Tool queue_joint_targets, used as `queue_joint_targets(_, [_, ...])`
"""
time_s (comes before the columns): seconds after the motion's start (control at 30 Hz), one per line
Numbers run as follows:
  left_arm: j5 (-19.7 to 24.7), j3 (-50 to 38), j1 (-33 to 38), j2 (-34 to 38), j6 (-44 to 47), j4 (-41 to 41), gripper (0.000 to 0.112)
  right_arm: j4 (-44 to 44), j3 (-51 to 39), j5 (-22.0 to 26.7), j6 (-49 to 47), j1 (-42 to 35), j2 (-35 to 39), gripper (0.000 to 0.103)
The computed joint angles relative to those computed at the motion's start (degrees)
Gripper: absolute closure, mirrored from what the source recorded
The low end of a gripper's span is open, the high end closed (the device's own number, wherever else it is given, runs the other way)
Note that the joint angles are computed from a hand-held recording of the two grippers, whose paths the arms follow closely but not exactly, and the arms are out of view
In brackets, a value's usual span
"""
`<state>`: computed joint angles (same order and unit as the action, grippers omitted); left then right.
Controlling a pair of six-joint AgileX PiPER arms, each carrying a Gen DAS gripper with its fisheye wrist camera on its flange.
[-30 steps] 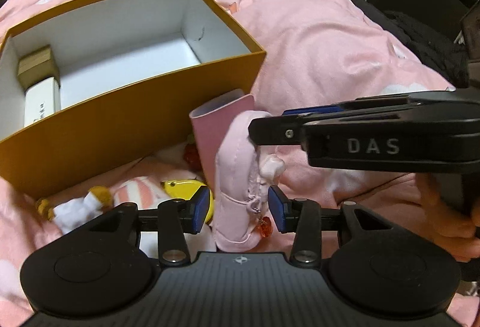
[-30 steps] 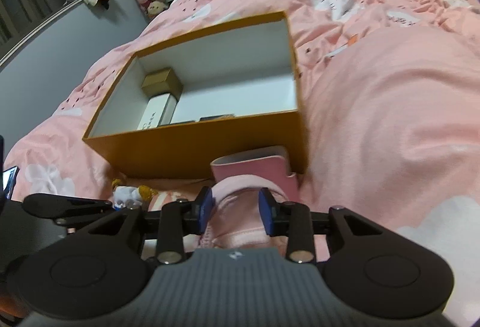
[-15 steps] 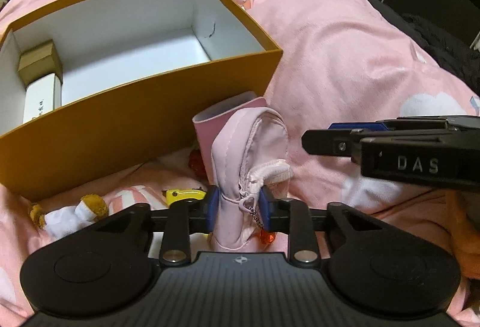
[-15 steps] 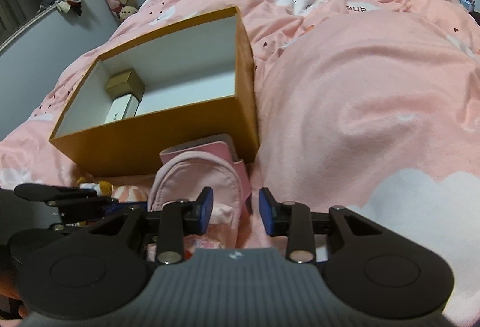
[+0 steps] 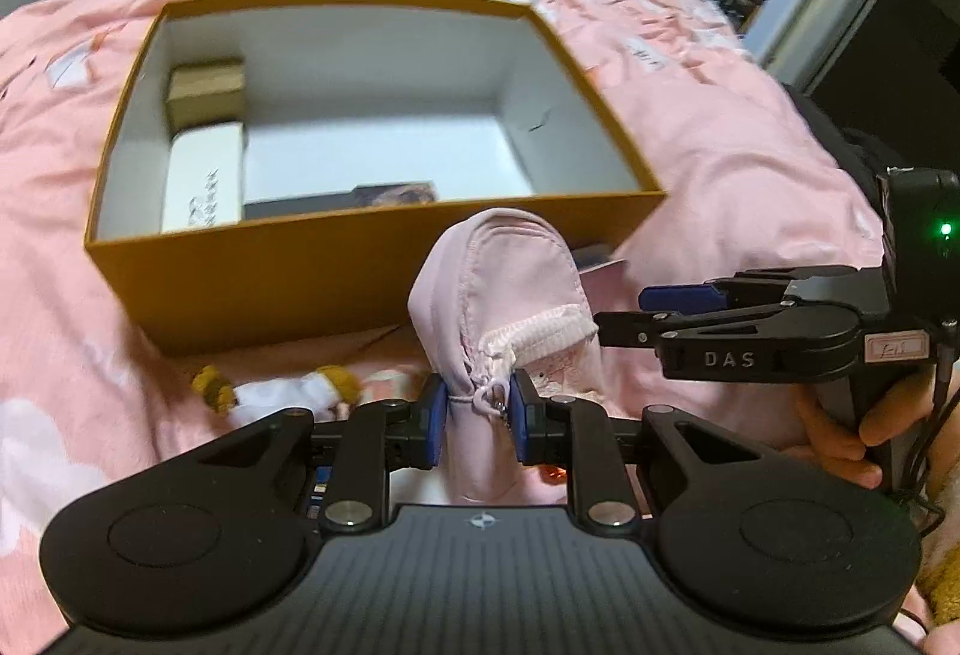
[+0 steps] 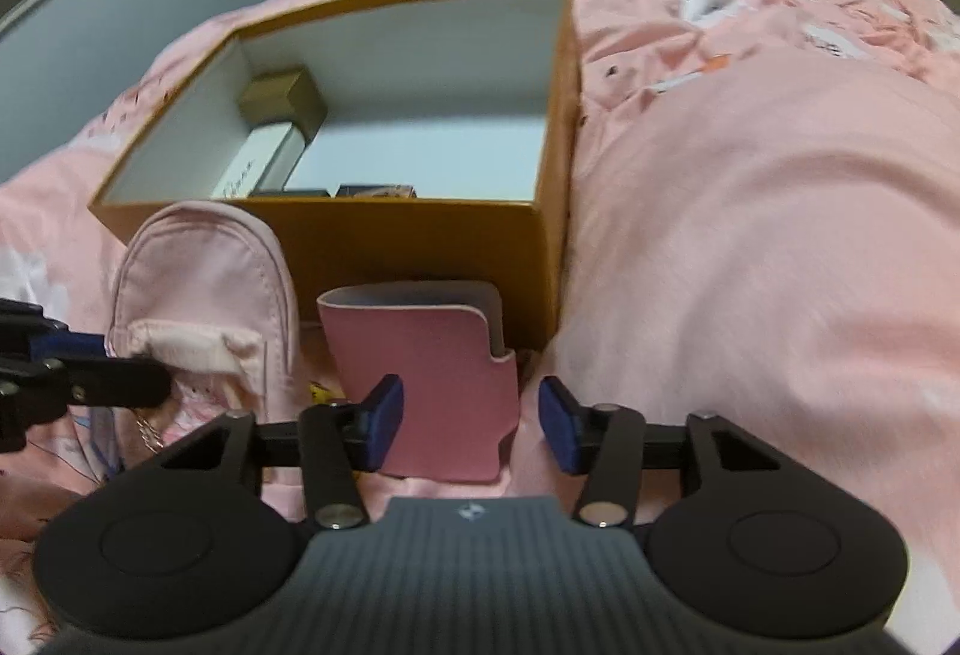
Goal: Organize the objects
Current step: 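Grasp the pink card holder with the right gripper while the left gripper holds the backpack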
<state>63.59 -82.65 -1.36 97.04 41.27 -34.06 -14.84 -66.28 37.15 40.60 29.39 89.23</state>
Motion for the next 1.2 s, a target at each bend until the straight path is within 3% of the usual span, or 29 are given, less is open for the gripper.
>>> queue_joint_targets(0.27, [0.6, -2.1, 0.3, 3.7, -4.8, 2.4, 0.087, 23.2, 3.5, -9.0, -22.7, -8.0, 2.0, 0.039])
queue_joint_targets(0.37, [1.1, -3.3, -0.2, 4.9, -6.8, 3.2, 0.079, 31.2, 5.0, -11.0, -29.9, -9.5, 2.1, 0.038])
queue_joint_targets(0.47, [2.4, -5.4, -0.7, 6.6, -10.2, 3.9, 0.068, 28.5, 5.7, -12.0, -27.4, -8.5, 1.3, 0.045])
queue_joint_targets(0.57, [1.8, -6.3, -1.7, 7.1, -12.4, 5.2, 0.063, 24.9, 7.0, -12.9, -23.0, -7.5, -0.5, 0.059])
queue_joint_targets(0.73, [0.3, -6.2, -2.6, 7.5, -13.6, 6.3, 0.062, 17.9, 8.9, -13.8, -14.9, -4.9, -3.7, 0.076])
queue_joint_targets(0.8, [-1.1, -5.1, -2.9, 7.0, -12.8, 6.5, 0.068, 13.0, 8.8, -12.9, -10.5, -3.0, -4.7, 0.080])
queue_joint_targets(0.97, [-0.4, -3.6, -0.8, 5.5, -9.4, 3.2, 0.079, 3.9, 4.4, -4.7, -1.2, 2.4, -5.5, 0.089])
queue_joint_targets(1.2, [3.4, -3.0, 3.6, 2.0, -4.0, -4.0, 0.079, 2.6, -2.4, 5.1, 0.8, 4.7, -7.3, 0.094])
